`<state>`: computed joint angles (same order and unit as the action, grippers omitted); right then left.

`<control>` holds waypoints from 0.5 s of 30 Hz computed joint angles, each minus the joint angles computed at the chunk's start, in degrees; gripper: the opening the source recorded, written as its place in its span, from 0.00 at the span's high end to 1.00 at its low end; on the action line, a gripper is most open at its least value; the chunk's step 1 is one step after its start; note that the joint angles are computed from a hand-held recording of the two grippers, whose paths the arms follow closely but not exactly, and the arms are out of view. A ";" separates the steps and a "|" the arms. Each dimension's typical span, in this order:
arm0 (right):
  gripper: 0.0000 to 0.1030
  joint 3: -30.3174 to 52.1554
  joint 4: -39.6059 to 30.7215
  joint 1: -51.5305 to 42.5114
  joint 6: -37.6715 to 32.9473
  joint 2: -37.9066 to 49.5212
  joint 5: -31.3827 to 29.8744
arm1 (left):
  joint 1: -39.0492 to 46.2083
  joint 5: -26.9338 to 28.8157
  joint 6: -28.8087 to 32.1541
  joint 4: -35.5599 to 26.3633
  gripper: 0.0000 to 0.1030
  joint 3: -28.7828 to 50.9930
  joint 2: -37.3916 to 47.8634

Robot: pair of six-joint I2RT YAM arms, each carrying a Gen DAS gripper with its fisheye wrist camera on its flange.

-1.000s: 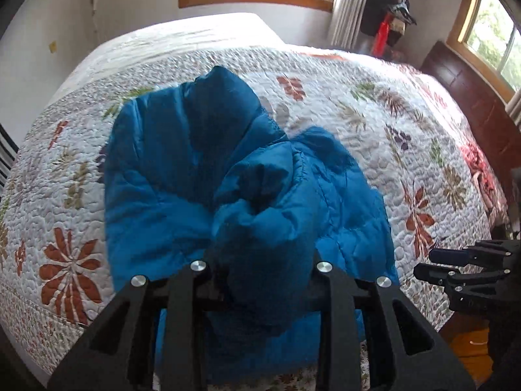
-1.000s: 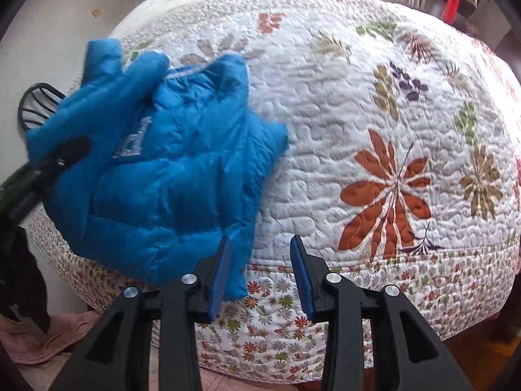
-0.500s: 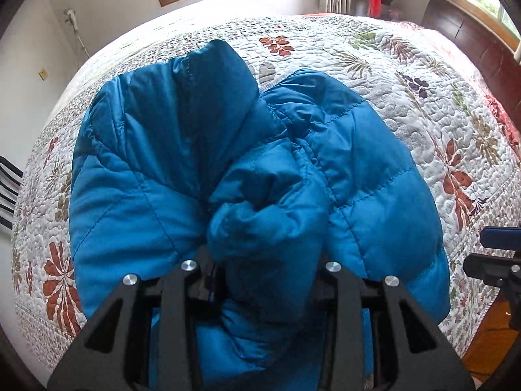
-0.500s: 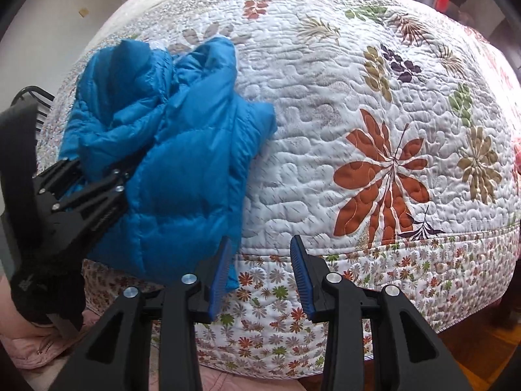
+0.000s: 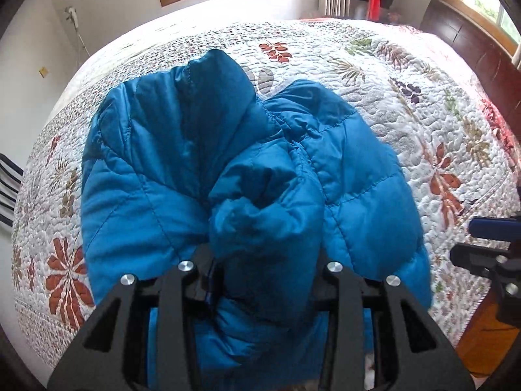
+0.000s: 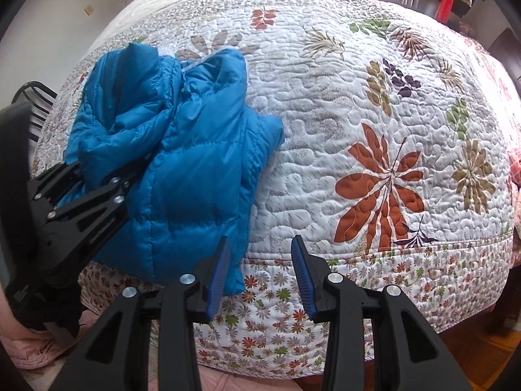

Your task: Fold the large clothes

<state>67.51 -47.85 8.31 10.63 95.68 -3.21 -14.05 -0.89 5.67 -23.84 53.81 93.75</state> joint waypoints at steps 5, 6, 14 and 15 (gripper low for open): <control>0.58 3.08 -0.99 0.46 -1.08 0.99 0.85 | 2.75 3.37 0.47 -8.69 0.60 0.52 -7.49; 0.57 3.83 -1.13 0.52 -1.32 1.25 0.71 | 3.68 4.41 0.83 -10.31 0.60 0.52 -8.94; 0.36 12.90 -3.13 3.31 -2.85 3.92 -1.49 | 9.73 5.63 3.44 -17.45 0.59 -0.60 -16.87; 0.35 14.66 -3.72 3.70 -2.99 4.63 -2.33 | 10.80 5.51 3.69 -17.84 0.59 -0.91 -17.64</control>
<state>82.17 -51.57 12.00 7.65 100.30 -5.54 -3.24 4.62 9.36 -41.68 52.90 76.12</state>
